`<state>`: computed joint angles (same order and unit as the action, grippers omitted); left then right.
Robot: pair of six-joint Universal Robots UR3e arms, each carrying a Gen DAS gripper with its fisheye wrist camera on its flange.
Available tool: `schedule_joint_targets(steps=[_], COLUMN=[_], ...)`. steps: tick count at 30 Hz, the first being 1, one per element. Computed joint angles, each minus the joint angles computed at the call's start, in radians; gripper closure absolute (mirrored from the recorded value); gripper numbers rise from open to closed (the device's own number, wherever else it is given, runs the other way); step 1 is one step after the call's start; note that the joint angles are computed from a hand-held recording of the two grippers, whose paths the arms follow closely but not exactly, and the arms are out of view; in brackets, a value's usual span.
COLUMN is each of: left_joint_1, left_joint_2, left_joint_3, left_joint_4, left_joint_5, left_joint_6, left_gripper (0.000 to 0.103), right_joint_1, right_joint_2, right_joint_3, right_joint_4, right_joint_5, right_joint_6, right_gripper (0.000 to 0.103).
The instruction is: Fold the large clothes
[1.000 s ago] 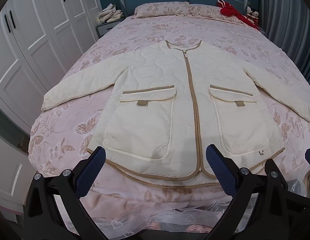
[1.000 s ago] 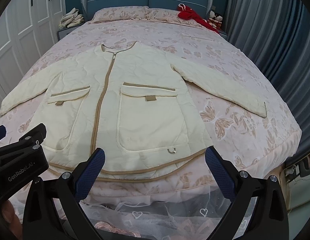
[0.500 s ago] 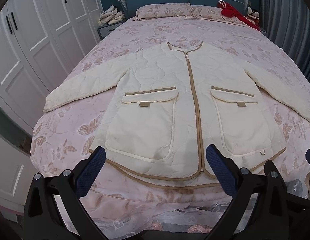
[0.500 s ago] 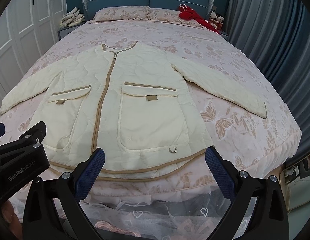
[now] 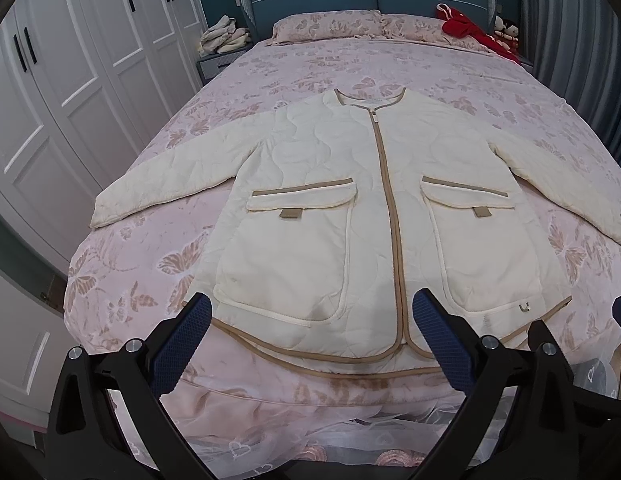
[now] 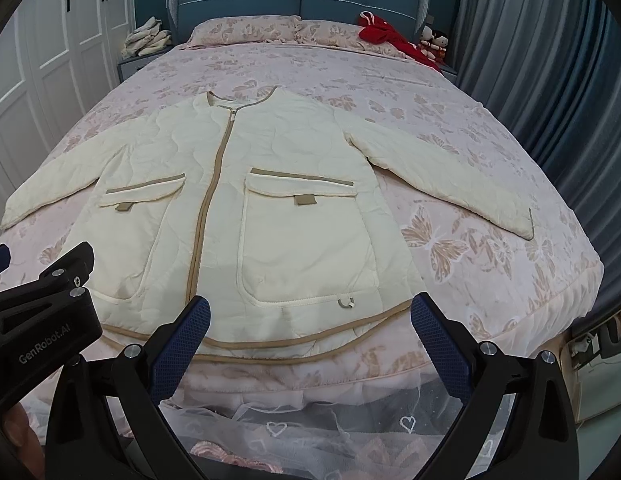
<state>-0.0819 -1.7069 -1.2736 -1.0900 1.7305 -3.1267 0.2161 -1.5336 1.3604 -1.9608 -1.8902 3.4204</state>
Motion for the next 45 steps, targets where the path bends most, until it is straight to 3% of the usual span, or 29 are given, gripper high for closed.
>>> schedule_joint_targets(steps=[23,45], left_joint_1=[0.005,0.073], left_joint_2=[0.013,0.109], left_joint_3=[0.016,-0.091], left_joint_4=[-0.024,-0.019], left_joint_5=[0.013,0.019], left_joint_6=[-0.003,0.001], left_gripper=[0.005,0.005], right_joint_1=[-0.001,0.023], right_joint_2=[-0.004,-0.024], right_joint_3=[-0.011,-0.030], right_joint_4=[0.016,0.019], right_joint_5=[0.001,0.019], right_joint_6=[0.004,-0.004], right_gripper=[0.005,0.005])
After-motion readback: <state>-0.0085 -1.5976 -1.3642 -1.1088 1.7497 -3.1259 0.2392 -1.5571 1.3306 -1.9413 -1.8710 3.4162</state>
